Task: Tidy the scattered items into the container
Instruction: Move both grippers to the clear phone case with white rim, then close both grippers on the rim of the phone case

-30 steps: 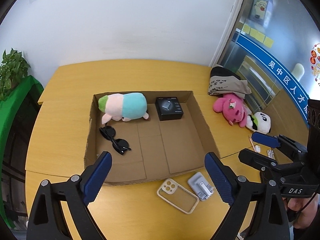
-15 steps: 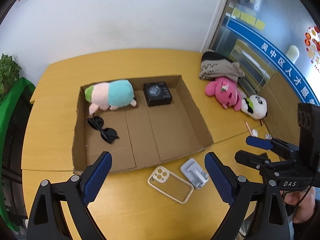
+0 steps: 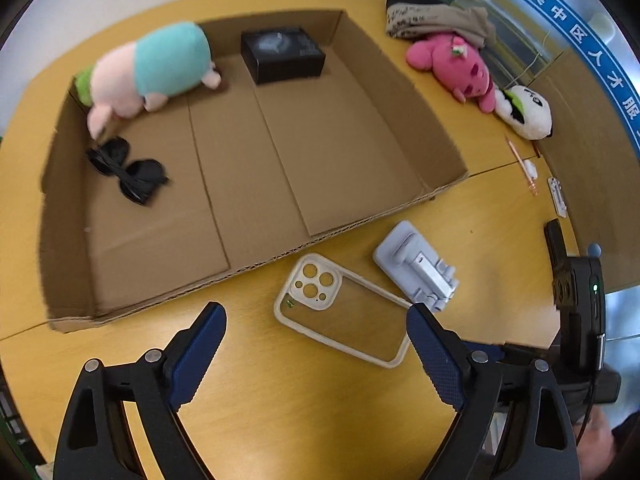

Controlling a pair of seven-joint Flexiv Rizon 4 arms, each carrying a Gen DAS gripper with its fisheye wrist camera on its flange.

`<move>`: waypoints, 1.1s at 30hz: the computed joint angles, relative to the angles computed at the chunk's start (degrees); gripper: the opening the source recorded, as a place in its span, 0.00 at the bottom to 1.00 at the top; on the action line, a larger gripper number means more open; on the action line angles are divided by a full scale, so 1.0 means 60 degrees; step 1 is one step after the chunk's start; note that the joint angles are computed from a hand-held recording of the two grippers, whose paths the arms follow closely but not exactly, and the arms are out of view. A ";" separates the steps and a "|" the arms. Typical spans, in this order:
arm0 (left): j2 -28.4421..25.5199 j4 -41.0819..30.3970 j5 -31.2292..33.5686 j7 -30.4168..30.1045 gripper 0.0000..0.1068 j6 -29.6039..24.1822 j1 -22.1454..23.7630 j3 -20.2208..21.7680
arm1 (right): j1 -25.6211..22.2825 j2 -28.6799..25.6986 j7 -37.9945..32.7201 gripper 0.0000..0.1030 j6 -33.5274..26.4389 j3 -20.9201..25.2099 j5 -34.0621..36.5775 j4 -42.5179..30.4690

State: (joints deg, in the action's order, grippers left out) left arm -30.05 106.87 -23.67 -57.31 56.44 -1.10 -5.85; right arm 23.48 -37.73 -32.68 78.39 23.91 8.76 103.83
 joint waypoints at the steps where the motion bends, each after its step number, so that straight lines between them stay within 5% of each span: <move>1: -0.0218 -0.0102 0.0068 0.0000 0.85 0.0045 -0.0032 0.0015 | 0.0252 -0.0062 0.0291 0.76 0.0134 -0.0273 -0.0004 0.0044; 9: -0.1552 -0.0802 0.0706 -0.0359 0.63 -0.0060 -0.0163 0.0194 | 0.2816 -0.0162 0.3091 0.78 -0.0315 -0.3447 -0.2343 0.0295; 12: -0.1760 -0.0916 0.0812 -0.0522 0.46 -0.0265 -0.0111 0.0229 | 0.2931 -0.0350 0.3153 0.73 -0.1110 -0.3418 -0.3182 -0.0154; 14: -0.1709 -0.0813 0.0800 -0.0387 0.40 -0.0180 -0.0002 0.0127 | 0.3012 -0.0342 0.3293 0.56 -0.1714 -0.3436 -0.3703 -0.0291; 16: -0.1686 -0.0832 0.0909 -0.0450 0.26 -0.0221 -0.0029 0.0217 | 0.2991 -0.0285 0.3581 0.15 -0.1928 -0.3451 -0.4052 -0.0211; 17: -0.1675 -0.0838 0.0925 -0.0531 0.18 -0.0239 -0.0023 0.0260 | 0.2905 -0.0266 0.3726 0.10 -0.1846 -0.3412 -0.4131 -0.0107; 23: -0.1349 -0.0404 0.0920 -0.0534 0.14 -0.0275 0.0131 0.0290 | 0.2358 -0.0318 0.3705 0.09 -0.1176 -0.2945 -0.4256 0.0093; 25: -0.1133 -0.0127 0.0951 -0.0474 0.06 -0.0266 0.0191 0.0326 | 0.2134 -0.0300 0.3531 0.08 -0.1063 -0.2717 -0.4120 0.0074; 33: 0.0197 0.1169 0.0040 0.0228 0.05 -0.0137 0.0688 0.0081 | 0.2212 0.0461 0.3089 0.06 -0.0207 -0.2874 -0.4383 0.0810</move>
State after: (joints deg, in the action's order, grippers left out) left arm -28.87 113.88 -23.43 -55.94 55.61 3.03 -5.36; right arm 36.75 -34.97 -14.15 77.15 6.67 -17.54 108.69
